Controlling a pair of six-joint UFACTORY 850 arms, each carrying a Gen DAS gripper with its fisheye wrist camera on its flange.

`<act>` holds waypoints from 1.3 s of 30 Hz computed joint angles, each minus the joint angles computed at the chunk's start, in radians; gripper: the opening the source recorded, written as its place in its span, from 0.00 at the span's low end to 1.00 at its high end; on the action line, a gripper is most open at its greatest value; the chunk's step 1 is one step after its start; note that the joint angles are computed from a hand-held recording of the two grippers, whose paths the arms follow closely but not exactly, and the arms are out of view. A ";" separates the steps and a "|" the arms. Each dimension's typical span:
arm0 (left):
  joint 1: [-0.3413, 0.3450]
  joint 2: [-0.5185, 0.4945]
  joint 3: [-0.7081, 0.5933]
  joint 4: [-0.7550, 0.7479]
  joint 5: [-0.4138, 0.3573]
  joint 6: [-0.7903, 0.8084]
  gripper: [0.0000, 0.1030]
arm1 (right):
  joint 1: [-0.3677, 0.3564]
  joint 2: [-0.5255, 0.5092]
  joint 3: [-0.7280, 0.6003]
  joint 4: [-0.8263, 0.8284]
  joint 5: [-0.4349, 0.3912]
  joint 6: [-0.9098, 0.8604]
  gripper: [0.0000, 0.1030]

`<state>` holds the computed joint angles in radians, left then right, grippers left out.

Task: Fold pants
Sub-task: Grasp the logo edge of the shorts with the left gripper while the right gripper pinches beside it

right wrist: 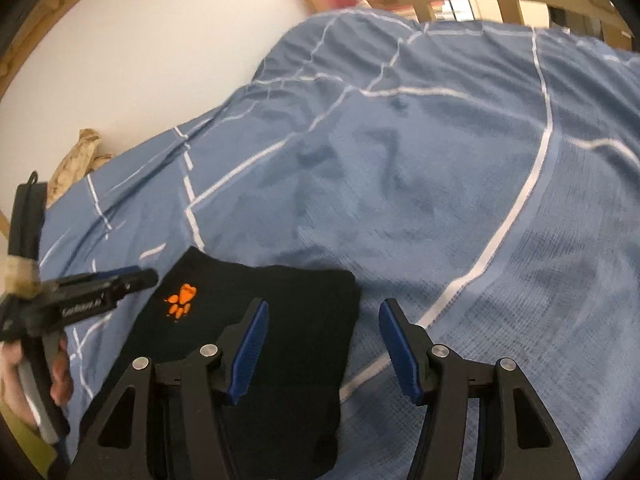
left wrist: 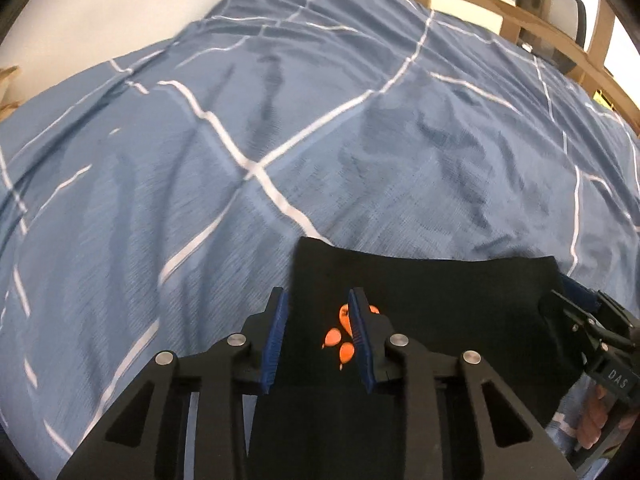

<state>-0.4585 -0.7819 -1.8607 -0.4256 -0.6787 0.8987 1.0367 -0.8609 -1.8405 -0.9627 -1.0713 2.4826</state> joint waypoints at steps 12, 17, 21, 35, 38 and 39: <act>-0.023 -0.142 -0.162 0.108 -0.066 -0.080 0.31 | -0.019 -0.013 0.017 -0.037 0.047 0.009 0.40; -0.029 -0.194 -0.243 0.104 -0.122 -0.104 0.23 | -0.023 -0.002 0.042 -0.073 0.080 0.044 0.33; -0.034 -0.169 -0.200 0.077 -0.094 -0.073 0.09 | -0.025 0.021 0.095 -0.142 0.132 0.118 0.15; 0.045 0.117 0.167 -0.390 0.085 0.332 0.07 | 0.043 -0.018 -0.059 -0.201 -0.084 -0.131 0.09; 0.092 0.190 0.254 -0.536 0.080 0.467 0.07 | 0.067 -0.078 -0.197 -0.218 -0.126 -0.279 0.09; 0.103 0.206 0.272 -0.567 0.083 0.489 0.07 | 0.074 -0.103 -0.247 -0.221 -0.133 -0.326 0.09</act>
